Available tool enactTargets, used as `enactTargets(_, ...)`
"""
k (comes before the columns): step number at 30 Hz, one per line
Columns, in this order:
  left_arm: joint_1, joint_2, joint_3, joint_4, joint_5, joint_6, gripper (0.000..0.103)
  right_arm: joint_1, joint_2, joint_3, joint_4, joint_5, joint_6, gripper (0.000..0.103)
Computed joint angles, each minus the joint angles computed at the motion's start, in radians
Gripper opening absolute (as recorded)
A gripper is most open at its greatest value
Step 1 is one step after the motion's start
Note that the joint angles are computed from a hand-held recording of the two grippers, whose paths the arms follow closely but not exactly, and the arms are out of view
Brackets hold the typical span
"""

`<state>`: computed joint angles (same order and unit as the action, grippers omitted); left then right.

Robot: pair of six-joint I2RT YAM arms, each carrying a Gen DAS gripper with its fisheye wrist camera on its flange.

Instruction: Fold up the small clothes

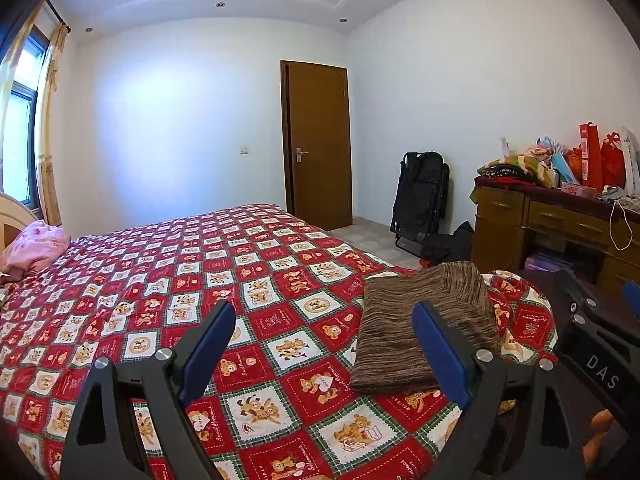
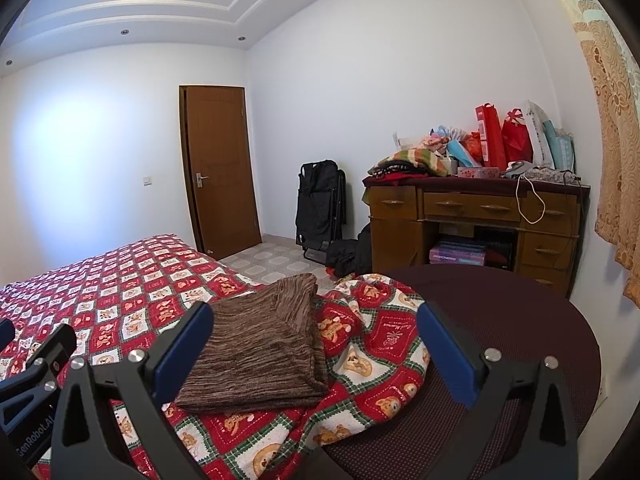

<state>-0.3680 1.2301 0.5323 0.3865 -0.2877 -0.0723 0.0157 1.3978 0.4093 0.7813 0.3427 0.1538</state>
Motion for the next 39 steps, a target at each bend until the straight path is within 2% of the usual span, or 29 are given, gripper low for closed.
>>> enactTargets(19, -0.011, 0.023, 0.011, 0.007, -0.011, 0.012, 0.091, -0.025, 0.008, 0.031, -0.042, -0.029, 0.005, 0.103)
enactTargets(30, -0.048, 0.047, 0.021, 0.04, -0.109, 0.041, 0.091, -0.024, 0.013, 0.028, -0.033, -0.017, -0.003, 0.103)
enactTargets(39, -0.026, 0.042, 0.003, 0.073, -0.072, 0.035, 0.091, -0.016, 0.02, 0.033, -0.041, -0.009, 0.001, 0.103)
